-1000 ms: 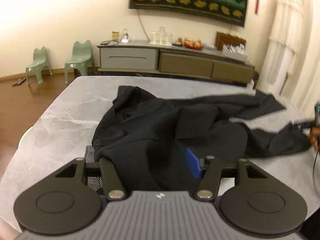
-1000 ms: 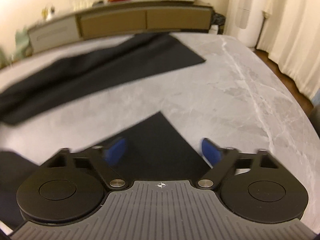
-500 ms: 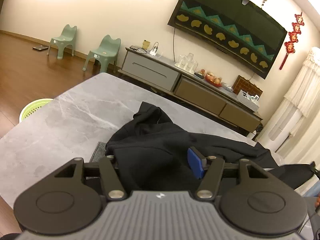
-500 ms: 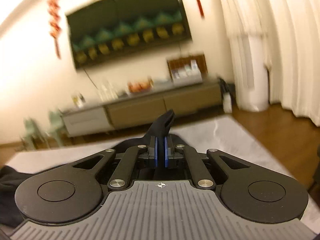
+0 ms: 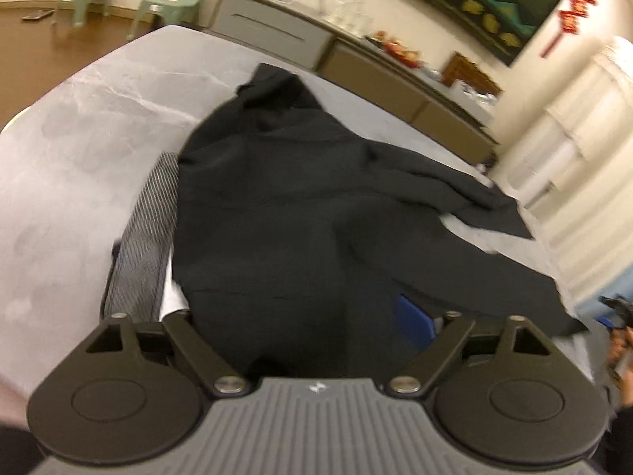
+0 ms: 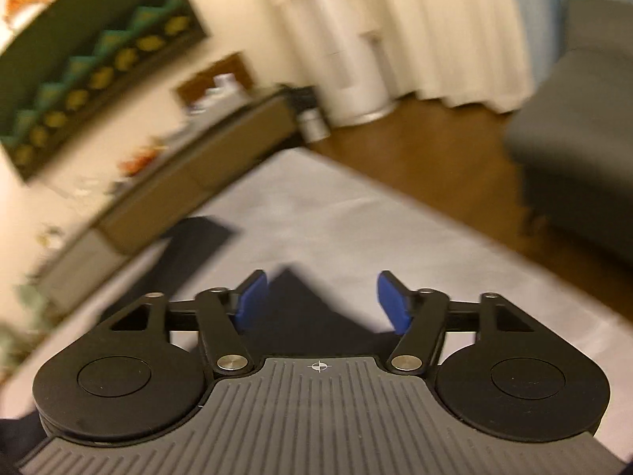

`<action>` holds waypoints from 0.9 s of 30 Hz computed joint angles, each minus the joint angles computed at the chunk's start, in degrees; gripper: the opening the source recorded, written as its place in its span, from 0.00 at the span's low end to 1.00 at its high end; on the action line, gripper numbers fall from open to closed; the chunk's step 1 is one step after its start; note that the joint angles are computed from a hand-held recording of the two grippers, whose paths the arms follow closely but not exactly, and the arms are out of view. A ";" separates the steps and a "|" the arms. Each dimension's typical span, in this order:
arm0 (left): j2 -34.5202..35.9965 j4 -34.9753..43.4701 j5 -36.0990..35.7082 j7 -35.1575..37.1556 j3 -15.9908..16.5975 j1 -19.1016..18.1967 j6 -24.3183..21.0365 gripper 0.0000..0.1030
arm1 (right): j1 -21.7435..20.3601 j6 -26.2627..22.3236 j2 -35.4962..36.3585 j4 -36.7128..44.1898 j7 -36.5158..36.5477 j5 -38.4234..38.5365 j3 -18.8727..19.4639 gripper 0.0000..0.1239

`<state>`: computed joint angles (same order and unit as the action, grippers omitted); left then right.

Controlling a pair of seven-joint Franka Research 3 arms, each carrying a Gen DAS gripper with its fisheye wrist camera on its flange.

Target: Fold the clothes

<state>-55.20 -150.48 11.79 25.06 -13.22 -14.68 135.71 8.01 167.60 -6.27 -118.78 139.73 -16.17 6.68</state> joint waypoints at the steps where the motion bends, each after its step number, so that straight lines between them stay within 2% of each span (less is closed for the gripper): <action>1: 2.25 1.72 1.82 0.47 -0.14 2.14 0.12 0.41 | 2.19 0.87 1.10 0.86 -4.32 5.43 -0.56 0.57; 2: 4.53 3.52 3.70 0.78 -0.38 4.28 0.20 0.32 | 4.33 1.29 2.26 1.89 -9.40 11.48 -1.05 0.57; 3: 6.38 4.80 5.74 1.27 -0.27 5.97 1.02 0.31 | 5.88 0.75 3.27 2.95 -13.63 16.09 -1.27 0.57; 4: 6.22 5.99 5.41 1.70 -0.16 5.66 -0.30 0.31 | 6.28 0.08 3.67 3.48 -14.31 16.69 -1.13 0.57; 5: 4.97 6.38 4.56 2.57 0.48 4.33 -1.04 0.41 | 6.24 -0.72 3.69 3.65 -12.96 14.49 -0.95 0.57; 6: 3.78 6.85 3.66 3.44 1.01 3.13 -1.79 0.68 | 6.24 -1.54 3.72 3.84 -11.72 12.42 -0.78 0.57; 8: 1.60 7.99 1.85 5.07 1.84 0.95 -3.26 1.00 | 6.49 -2.65 3.81 4.55 -10.78 7.94 -0.45 0.57; 10: -0.84 7.47 -5.51 7.06 3.73 -5.11 -9.97 1.00 | 7.37 -1.79 3.67 5.00 -13.44 2.18 0.29 0.58; 11: -1.99 6.96 -7.90 7.35 3.72 -6.75 -12.10 0.97 | 8.56 -1.02 3.89 5.35 -17.87 1.91 0.84 0.58; 13: -3.91 7.00 -7.92 7.41 1.38 -6.81 -14.86 0.93 | 12.04 0.12 5.25 6.95 -30.41 7.38 2.14 0.58; 17: -5.18 7.19 -1.31 6.81 -0.81 -1.51 -11.66 1.00 | 19.21 -0.44 8.93 11.00 -58.28 23.42 6.78 0.57; 18: -4.16 6.59 -1.00 6.85 0.29 -0.77 -10.96 1.00 | 20.72 -1.39 10.13 12.31 -64.85 26.64 8.08 0.57; 21: 0.76 5.30 -1.53 7.83 4.30 1.41 -9.13 1.00 | 24.97 -4.46 13.86 15.67 -74.91 26.60 9.63 0.57; 23: 4.20 4.51 -2.80 8.80 6.52 2.53 -7.60 0.97 | 27.66 -6.00 15.73 16.85 -76.81 23.59 8.97 0.57; 25: 5.91 1.78 -5.37 10.33 8.71 2.23 -3.95 0.87 | 29.74 -7.17 17.68 18.16 -78.00 21.06 8.16 0.57; 26: 6.42 0.34 -6.54 11.33 9.43 1.91 -0.95 0.72 | 31.16 -7.36 18.59 18.87 -76.40 18.38 6.92 0.55; 27: 7.25 0.38 -6.34 12.76 9.31 2.23 0.79 0.46 | 32.61 -7.78 19.88 20.02 -74.11 15.35 5.47 0.50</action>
